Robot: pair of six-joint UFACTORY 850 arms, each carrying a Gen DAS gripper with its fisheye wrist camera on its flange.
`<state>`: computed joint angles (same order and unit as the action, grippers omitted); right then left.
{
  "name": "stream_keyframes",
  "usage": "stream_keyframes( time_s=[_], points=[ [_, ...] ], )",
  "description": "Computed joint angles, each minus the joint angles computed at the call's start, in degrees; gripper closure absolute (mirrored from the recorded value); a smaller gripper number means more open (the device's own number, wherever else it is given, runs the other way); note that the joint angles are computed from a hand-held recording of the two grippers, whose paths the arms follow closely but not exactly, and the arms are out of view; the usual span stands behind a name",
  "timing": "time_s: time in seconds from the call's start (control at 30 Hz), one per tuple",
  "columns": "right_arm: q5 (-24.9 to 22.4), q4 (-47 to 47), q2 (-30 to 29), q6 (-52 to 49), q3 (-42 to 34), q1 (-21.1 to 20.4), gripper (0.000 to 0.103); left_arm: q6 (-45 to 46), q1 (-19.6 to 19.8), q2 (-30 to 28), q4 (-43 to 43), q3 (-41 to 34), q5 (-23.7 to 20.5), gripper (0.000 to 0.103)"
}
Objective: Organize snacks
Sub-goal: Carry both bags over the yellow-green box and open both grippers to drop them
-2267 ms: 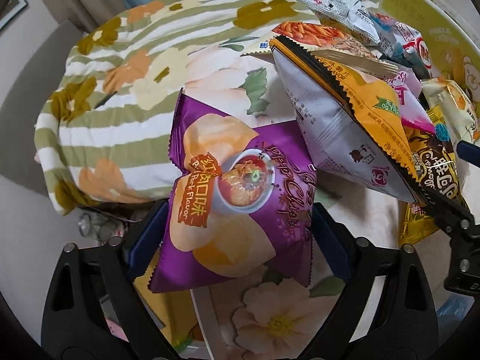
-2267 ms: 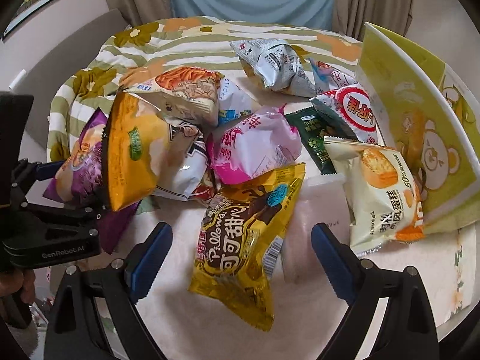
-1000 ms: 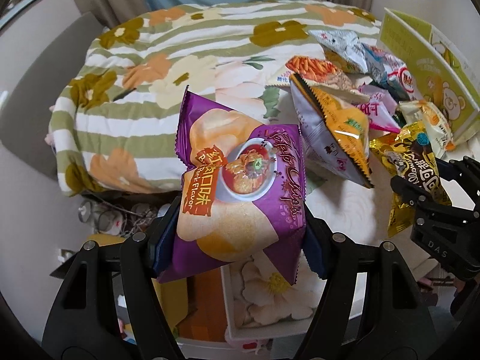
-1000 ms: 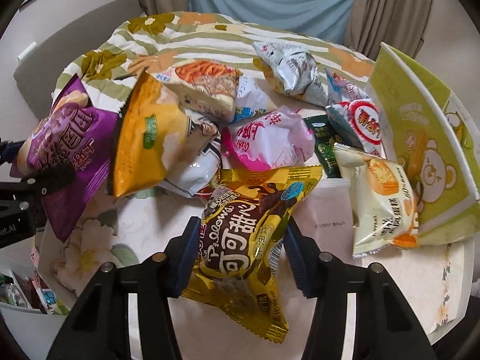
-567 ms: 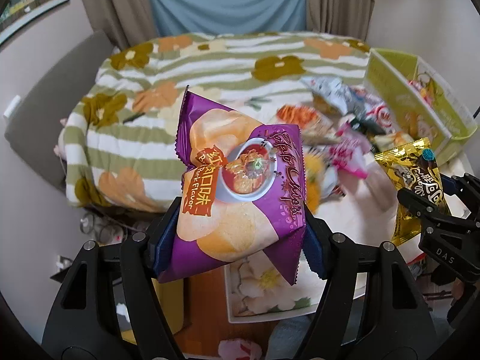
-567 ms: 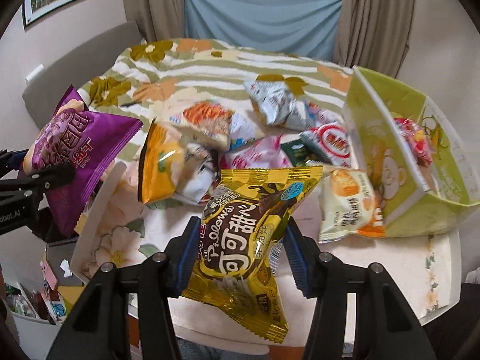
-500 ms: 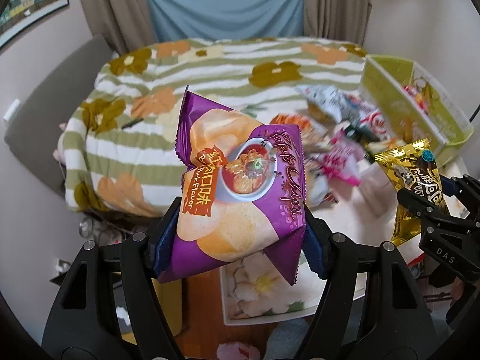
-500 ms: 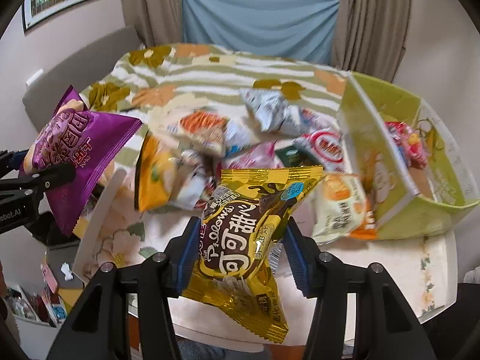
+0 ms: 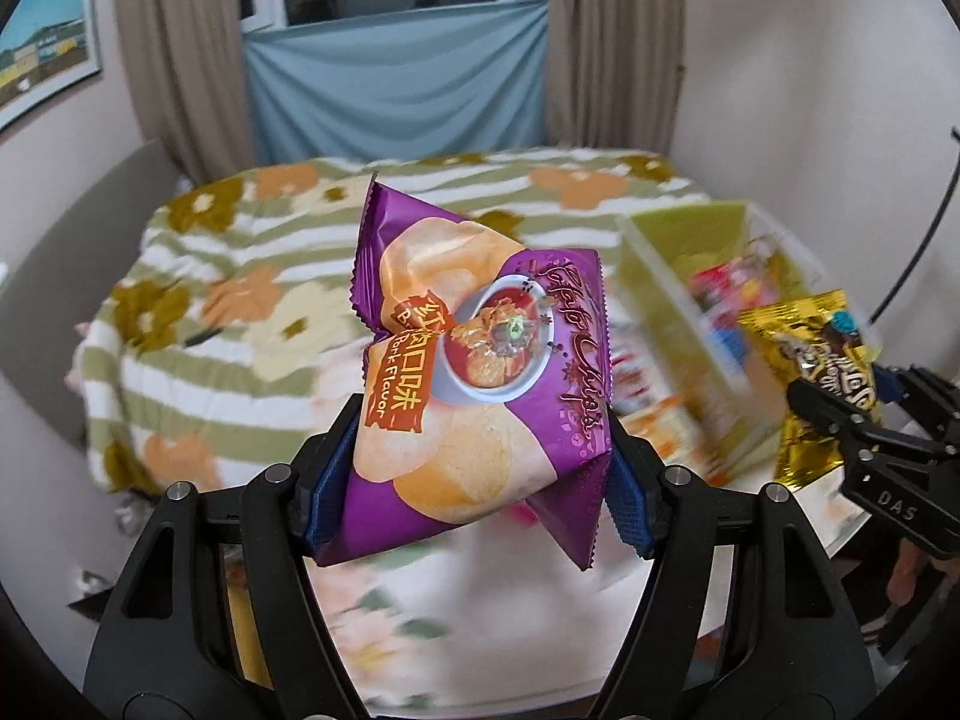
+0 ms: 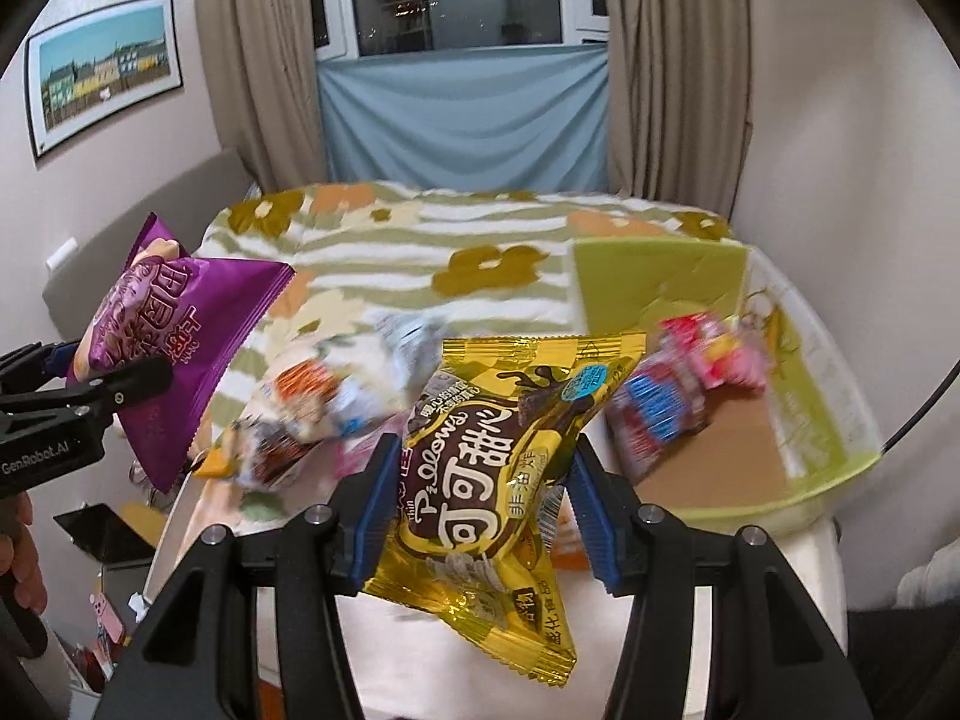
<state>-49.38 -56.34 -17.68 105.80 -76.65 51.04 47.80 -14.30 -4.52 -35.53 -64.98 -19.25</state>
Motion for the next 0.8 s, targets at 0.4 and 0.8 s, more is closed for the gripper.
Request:
stream_keyframes(
  time_s=[0.4,0.8],
  points=[
    [5.1,-3.7,17.3,0.7,19.0,-8.8,0.053,-20.0,-17.9,-10.8,9.7,-10.9,0.7,0.036],
    [12.2,-1.7,25.7,-5.7,28.2,-15.8,0.053,-41.4,-26.3,-19.8,23.7,-15.4,0.6,0.021]
  ],
)
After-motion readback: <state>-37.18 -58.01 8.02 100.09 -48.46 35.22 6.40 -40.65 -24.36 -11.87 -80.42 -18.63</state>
